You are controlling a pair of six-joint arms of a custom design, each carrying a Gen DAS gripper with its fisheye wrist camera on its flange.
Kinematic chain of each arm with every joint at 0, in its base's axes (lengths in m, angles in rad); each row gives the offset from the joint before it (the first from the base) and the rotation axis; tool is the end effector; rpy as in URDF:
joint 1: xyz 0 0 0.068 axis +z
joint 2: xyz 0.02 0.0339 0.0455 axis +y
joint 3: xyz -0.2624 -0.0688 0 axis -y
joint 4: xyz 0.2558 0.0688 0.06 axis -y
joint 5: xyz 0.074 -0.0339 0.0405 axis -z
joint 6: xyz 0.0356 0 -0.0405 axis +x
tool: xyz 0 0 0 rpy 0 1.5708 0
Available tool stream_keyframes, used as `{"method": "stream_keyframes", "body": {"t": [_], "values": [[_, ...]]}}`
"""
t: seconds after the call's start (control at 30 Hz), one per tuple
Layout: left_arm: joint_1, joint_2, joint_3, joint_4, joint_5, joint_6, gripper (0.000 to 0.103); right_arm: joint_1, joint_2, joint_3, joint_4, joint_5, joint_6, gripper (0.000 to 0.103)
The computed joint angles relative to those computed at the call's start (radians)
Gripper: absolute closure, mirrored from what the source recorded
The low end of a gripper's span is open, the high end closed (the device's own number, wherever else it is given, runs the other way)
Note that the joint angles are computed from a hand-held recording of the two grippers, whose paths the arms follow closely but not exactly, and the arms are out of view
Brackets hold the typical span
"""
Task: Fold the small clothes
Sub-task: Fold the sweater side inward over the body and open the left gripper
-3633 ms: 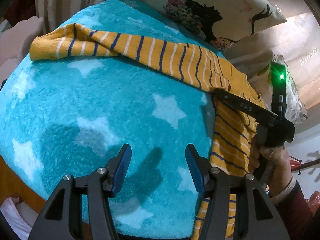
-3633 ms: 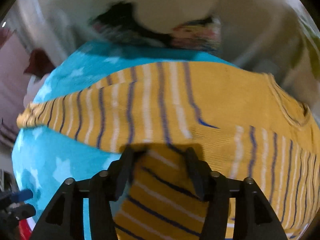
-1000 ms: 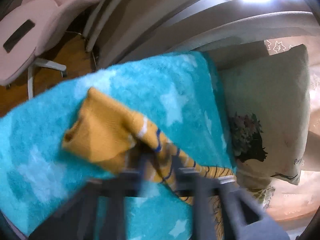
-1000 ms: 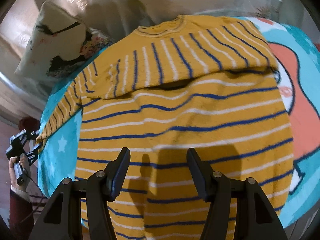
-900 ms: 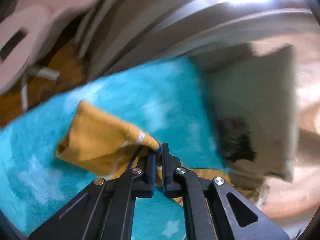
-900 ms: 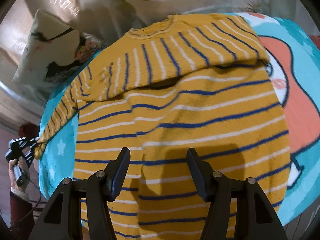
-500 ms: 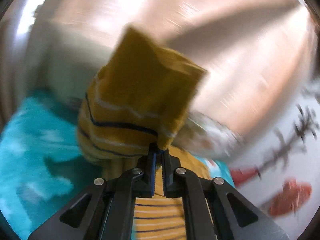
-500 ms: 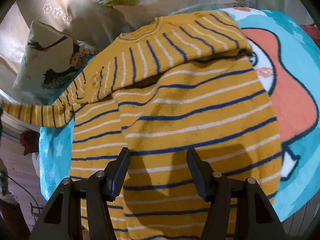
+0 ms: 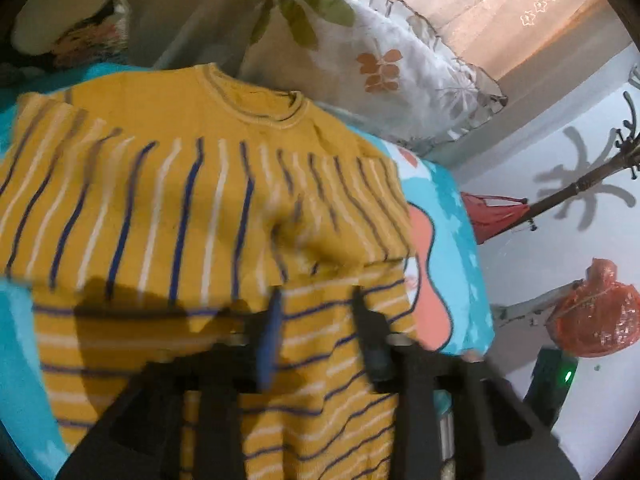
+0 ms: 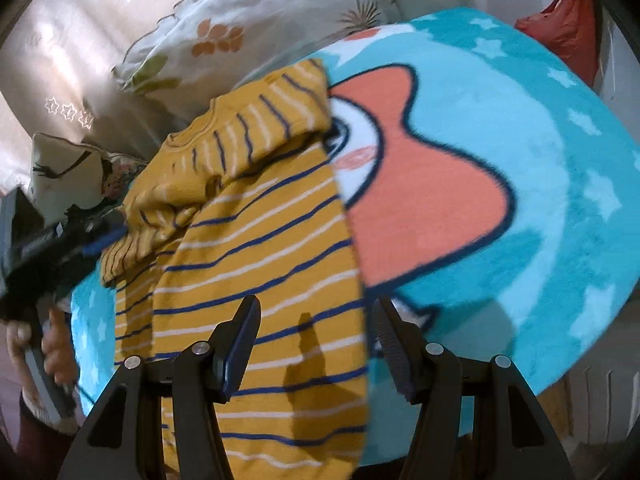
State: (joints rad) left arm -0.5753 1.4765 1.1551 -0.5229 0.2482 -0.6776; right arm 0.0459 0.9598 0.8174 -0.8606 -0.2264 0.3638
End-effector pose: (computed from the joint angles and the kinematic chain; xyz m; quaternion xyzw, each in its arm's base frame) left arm 0.2713 -0.1864 0.2697 -0.0035 0.9286 -0.3004 0.2178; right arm 0.1891 0.0167 0.2599 0.1197 0.9468 0.1628 0.2504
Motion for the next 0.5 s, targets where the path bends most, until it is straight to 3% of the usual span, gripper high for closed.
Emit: {"method": "stream_keyframes", "body": {"t": [0.2, 0.33, 0.5], "values": [[0.053, -0.214, -0.175, -0.037, -0.041, -0.103, 0.051, 0.043, 0.129, 0.108, 0.068, -0.041, -0.092, 0.04], [0.071, -0.408, -0.276, -0.149, -0.112, -0.172, 0.051, 0.151, 0.306, 0.244, 0.178, -0.029, -0.165, 0.031], [0.07, -0.61, -0.344, -0.283, -0.205, -0.262, 0.049, 0.203, 0.562, 0.42, 0.247, -0.035, -0.162, 0.031]]}}
